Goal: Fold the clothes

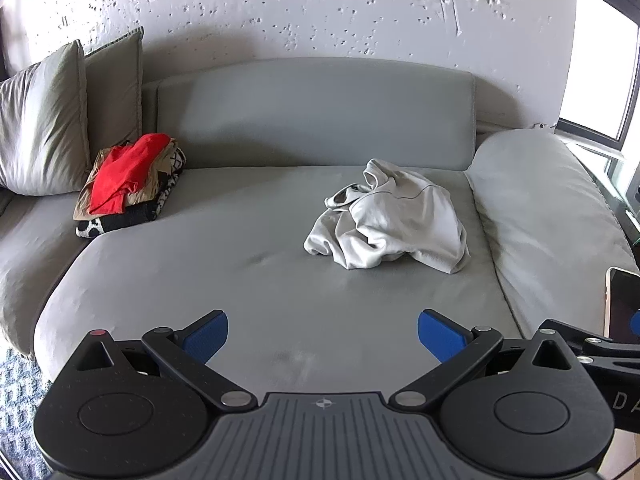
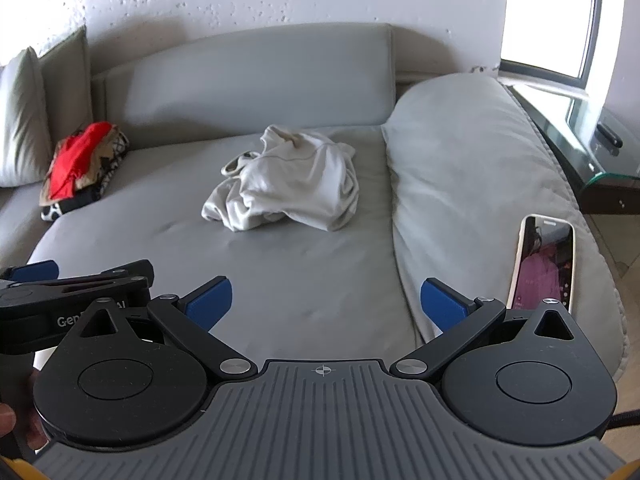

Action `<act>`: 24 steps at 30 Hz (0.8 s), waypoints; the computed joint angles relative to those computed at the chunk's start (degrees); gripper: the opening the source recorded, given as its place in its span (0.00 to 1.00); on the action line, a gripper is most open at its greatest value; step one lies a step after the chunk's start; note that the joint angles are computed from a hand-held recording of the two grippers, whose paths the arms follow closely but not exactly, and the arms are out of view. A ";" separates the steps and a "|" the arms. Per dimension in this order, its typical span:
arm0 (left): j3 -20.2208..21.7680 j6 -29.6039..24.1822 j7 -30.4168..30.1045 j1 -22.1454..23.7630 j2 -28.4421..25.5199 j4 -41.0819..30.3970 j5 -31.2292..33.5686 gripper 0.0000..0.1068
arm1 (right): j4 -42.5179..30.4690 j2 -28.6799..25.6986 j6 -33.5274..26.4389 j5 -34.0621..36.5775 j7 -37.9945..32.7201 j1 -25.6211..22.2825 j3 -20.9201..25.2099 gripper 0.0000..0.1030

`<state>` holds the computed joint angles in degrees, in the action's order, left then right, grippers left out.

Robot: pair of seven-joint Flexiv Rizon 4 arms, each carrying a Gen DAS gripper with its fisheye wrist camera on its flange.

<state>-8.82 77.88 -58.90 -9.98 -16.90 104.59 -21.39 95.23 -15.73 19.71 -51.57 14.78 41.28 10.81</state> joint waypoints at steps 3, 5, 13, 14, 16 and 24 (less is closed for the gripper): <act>-2.31 1.55 2.82 1.45 0.15 1.05 -3.11 0.95 | -0.02 0.00 0.60 0.22 0.09 -0.12 0.02 1.00; -2.17 0.91 3.24 1.54 0.03 0.82 -3.69 0.95 | -0.29 -0.23 0.42 0.07 -0.11 0.00 -0.05 1.00; 1.16 -1.70 -0.53 -0.57 0.30 -0.49 0.02 0.95 | -0.09 -0.11 0.67 0.30 0.36 -0.07 -0.11 1.00; 1.14 -1.98 -0.66 -0.48 0.29 -0.63 0.19 0.95 | -0.23 -0.20 0.44 0.27 0.23 -0.02 -0.13 1.00; 1.01 -2.27 -0.75 -0.28 0.26 -0.73 0.30 0.95 | -0.40 -0.38 0.15 0.25 -0.02 0.05 -0.16 1.00; 1.06 -2.31 -1.70 -0.28 0.03 -0.93 1.19 0.95 | -1.19 -0.87 -0.74 0.59 -0.69 0.36 -0.33 1.00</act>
